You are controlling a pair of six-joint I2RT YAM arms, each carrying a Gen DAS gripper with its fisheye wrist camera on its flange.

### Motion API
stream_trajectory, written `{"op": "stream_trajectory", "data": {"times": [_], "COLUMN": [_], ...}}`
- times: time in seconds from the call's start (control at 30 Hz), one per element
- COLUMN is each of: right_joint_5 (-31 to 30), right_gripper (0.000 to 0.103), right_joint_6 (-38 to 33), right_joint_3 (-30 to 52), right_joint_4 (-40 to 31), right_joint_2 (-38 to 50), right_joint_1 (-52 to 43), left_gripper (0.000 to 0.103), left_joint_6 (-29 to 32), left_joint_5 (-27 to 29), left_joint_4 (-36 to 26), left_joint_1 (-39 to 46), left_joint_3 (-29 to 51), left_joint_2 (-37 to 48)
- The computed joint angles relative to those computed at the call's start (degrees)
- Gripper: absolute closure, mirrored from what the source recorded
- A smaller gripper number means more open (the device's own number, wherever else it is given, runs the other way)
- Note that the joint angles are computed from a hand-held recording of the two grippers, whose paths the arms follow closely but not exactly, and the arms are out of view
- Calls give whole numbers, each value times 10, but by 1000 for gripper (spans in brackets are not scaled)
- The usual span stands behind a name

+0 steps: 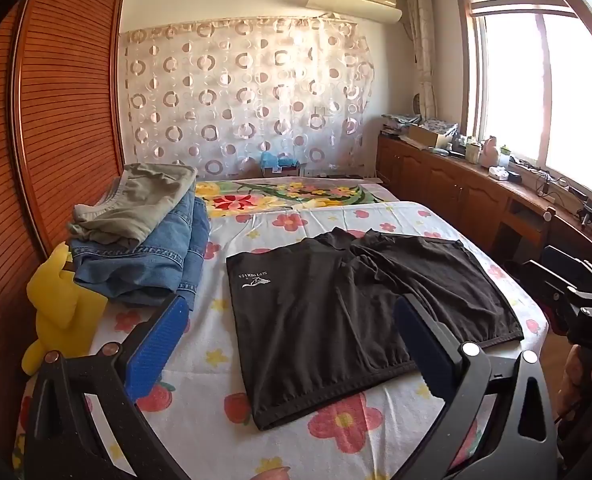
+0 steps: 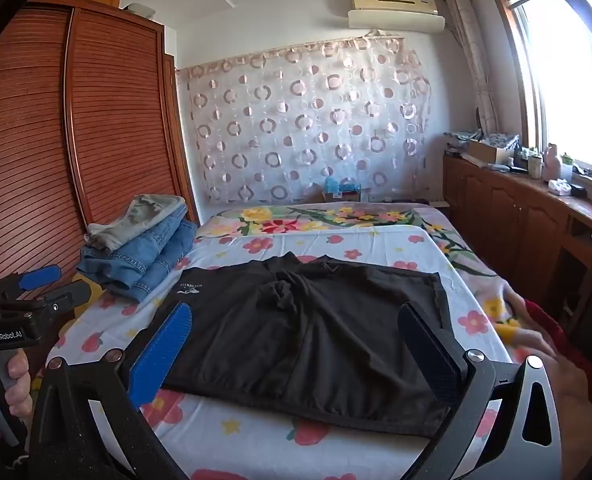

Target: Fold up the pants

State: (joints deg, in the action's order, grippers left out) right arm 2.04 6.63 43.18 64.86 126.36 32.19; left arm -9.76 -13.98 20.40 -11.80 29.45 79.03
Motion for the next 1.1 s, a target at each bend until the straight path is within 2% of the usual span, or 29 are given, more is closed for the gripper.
{"op": "stream_trajectory", "data": {"times": [0.07,0.2,1.1], "right_joint_5": [3,3,4], "right_gripper": [0,0,0], "right_joint_6": [-6,-2,-2], "right_joint_3": [1,4,-6], "right_joint_4": [-9,-9,6], "right_joint_2": [-3,0,-2], "right_joint_1": [1,2,1], "left_gripper": [0,0,0], "left_joint_6": [11,7,8], "left_joint_5": [-10,-9,7], "left_joint_4": [18,6,27], "left_joint_1": [-4,-3,13], "left_joint_3": [-7,-2,-15], "left_joint_2": [1,1,9]}}
